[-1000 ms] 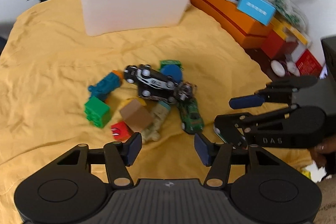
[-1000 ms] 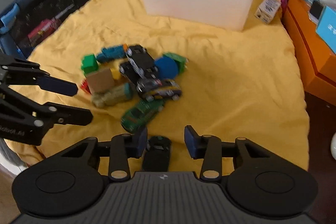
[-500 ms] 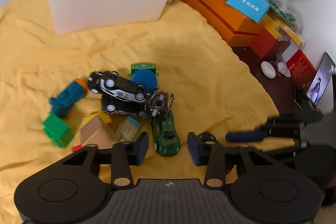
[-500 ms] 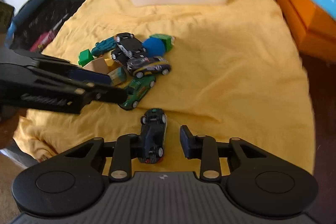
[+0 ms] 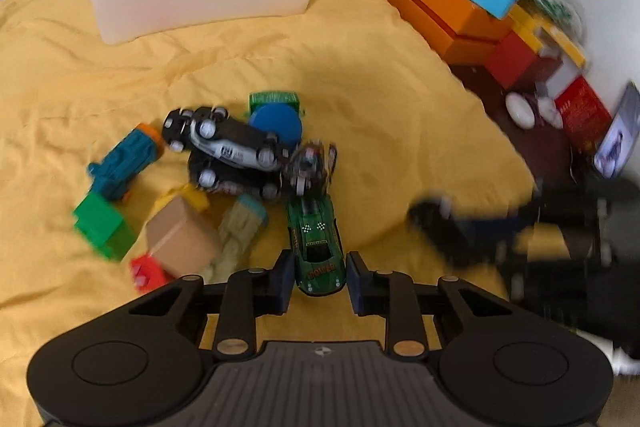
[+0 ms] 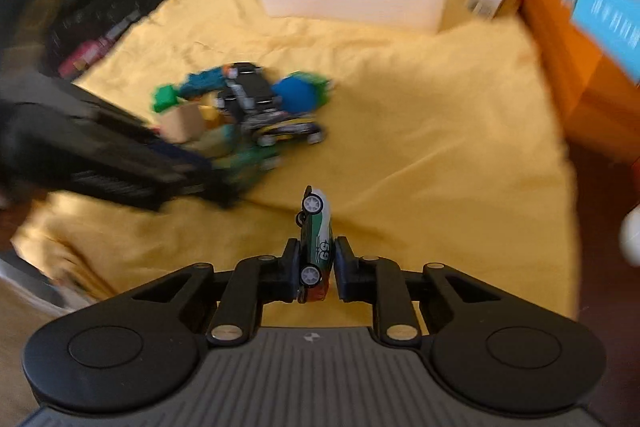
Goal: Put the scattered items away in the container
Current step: 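Grasp the green toy car with the left tool while the right tool grasps the green-white race car, then carry both cars over the white bin and open both tools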
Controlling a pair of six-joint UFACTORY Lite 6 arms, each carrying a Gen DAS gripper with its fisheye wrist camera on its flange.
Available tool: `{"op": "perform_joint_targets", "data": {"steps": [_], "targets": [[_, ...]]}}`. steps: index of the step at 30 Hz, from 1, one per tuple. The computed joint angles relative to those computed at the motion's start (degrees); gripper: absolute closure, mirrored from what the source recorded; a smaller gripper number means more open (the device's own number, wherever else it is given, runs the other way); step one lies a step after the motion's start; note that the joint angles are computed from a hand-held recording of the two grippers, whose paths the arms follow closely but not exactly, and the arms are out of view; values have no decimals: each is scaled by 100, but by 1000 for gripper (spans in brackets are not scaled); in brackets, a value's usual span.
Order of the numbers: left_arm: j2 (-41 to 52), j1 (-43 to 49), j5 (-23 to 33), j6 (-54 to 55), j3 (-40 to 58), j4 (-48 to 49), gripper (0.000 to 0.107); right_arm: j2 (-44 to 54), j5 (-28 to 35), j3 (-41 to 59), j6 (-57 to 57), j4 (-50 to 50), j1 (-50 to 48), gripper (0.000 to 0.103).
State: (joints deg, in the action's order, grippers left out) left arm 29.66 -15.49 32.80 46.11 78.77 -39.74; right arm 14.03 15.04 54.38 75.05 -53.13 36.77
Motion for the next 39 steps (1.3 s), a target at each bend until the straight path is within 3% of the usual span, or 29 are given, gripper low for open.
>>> {"op": "perform_joint_targets", "data": {"steps": [2, 6, 8, 11, 15, 20, 23, 26, 31, 34, 39], "targets": [[-219, 47, 143, 24, -272, 11, 76, 205, 569, 133, 103, -467, 198, 83], [-631, 90, 121, -126, -843, 174, 76, 559, 968, 300, 121, -938, 587, 79], [-738, 66, 25, -189, -1032, 218, 76, 434, 780, 216, 155, -1059, 632, 68], [-840, 6, -148, -216, -1181, 154, 76, 121, -68, -82, -14, -691, 328, 67], [-987, -61, -369, -359, -1330, 127, 76, -162, -188, -288, 706, -1106, 202, 67], [-899, -190, -558, -517, -1314, 110, 75, -74, -651, -295, -436, 158, -132, 67], [-753, -267, -672, -639, -1263, 229, 75, 65, -622, -284, 251, -547, -27, 61], [-813, -331, -763, -681, -1322, 337, 75, 278, -531, -256, 227, -653, -1, 69], [-1097, -264, -825, -352, -1353, 197, 75, -16, -540, -367, 204, -555, -59, 70], [-1196, -165, -773, -243, -1071, 127, 75, -117, -436, -217, 687, -1057, -117, 70], [-803, 12, -601, -128, -17, 119, 75, 230, -343, 424, 353, -788, -311, 70]]}}
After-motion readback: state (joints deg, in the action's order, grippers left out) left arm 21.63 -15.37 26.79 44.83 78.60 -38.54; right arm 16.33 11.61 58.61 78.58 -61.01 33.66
